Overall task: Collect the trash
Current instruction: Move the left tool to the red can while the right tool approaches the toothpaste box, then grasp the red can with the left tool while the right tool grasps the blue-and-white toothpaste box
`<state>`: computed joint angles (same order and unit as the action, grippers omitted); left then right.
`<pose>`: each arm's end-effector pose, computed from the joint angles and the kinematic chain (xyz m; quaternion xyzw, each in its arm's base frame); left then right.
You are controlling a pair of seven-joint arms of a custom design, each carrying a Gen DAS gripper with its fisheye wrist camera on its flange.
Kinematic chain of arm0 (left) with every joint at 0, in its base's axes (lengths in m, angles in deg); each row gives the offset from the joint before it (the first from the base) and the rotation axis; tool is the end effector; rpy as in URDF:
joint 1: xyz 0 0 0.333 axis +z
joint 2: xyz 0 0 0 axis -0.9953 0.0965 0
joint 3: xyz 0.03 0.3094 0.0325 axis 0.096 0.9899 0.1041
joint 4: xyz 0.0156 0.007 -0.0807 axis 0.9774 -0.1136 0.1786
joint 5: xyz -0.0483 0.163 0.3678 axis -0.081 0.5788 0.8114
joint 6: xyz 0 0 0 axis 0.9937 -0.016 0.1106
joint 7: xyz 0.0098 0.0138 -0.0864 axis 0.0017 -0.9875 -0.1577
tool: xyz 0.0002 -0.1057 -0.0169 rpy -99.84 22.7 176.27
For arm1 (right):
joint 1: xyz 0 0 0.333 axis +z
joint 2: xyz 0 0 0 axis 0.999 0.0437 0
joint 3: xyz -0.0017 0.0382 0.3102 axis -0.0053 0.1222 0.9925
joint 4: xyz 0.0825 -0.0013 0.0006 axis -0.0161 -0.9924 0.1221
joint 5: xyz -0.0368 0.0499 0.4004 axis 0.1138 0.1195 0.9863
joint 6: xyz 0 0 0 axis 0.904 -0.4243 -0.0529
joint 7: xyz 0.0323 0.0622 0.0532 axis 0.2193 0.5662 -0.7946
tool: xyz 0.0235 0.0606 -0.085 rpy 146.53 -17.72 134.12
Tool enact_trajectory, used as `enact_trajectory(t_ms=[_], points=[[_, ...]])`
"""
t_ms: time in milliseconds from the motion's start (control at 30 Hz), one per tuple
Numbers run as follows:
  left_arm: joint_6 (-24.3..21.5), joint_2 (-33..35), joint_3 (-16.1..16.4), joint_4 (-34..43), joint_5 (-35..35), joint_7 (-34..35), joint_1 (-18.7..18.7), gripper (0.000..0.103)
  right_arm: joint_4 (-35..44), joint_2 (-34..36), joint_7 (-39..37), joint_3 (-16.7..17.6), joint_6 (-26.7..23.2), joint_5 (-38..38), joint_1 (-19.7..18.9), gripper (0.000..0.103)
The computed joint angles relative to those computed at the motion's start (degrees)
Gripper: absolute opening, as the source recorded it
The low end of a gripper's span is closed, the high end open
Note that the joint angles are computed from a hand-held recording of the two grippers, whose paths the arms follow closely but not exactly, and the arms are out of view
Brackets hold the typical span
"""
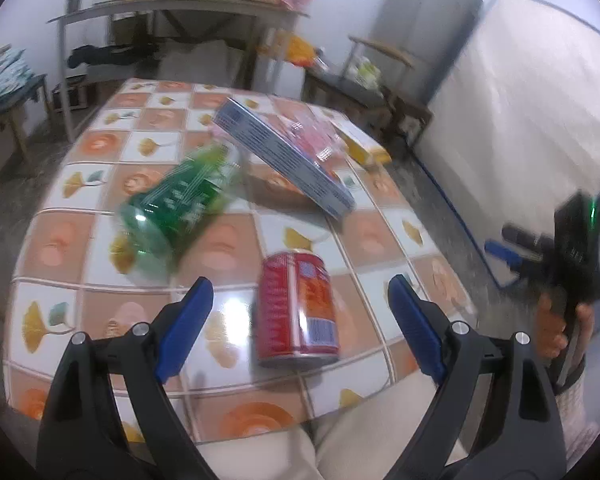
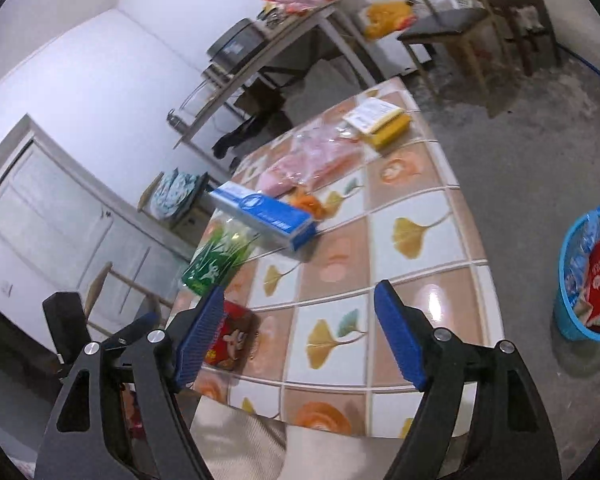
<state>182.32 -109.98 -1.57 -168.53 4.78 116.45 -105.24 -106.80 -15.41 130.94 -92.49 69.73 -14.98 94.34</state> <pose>0.3921 -0.2761 0.6892 -0.6960 0.6047 -0.3482 0.1695 0.4803 0.0427 0.6896 -0.6798 0.5558 0.0848 0.4709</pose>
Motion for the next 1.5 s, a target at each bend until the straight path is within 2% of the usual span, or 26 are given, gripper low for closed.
enact_trajectory(t_ms=[167, 600, 867, 1033, 1300, 1367, 1500], points=[[-0.4, 2.6, 0.2, 1.1, -1.9, 2.6, -1.2, 0.085, 2.2, 1.0, -0.4, 0.8, -0.5, -0.3, 1.1, 0.078], [-1.9, 3.0, 1.3, -0.3, -4.0, 2.4, 0.4, 0.085, 9.6, 8.9, -1.7, 3.3, -2.8, -1.3, 3.4, 0.081], [-1.8, 5.2, 2.0, 0.3, -6.8, 5.3, 0.1, 0.088, 12.5, 12.9, -2.2, 4.4, -2.7, -1.8, 3.6, 0.084], [-4.8, 8.1, -0.2, 2.7, -2.6, 6.3, 1.3, 0.089, 16.5, 16.0, -3.5, 5.7, -2.2, -4.2, 4.0, 0.084], [-2.4, 9.7, 0.6, 2.5, -5.5, 11.3, 0.6, 0.089, 31.4, 25.5, -6.9, 9.3, -1.8, -13.2, 7.1, 0.084], [-1.3, 10.0, 1.6, 2.0, -8.7, 13.6, 0.1, 0.089, 35.8, 28.8, -5.9, 10.2, -1.5, -17.5, 8.3, 0.084], [1.3, 9.8, 3.5, 0.4, -16.2, 18.1, -0.7, 0.085, 47.4, 37.5, -4.4, 11.1, -5.3, -24.7, 10.9, 0.084]])
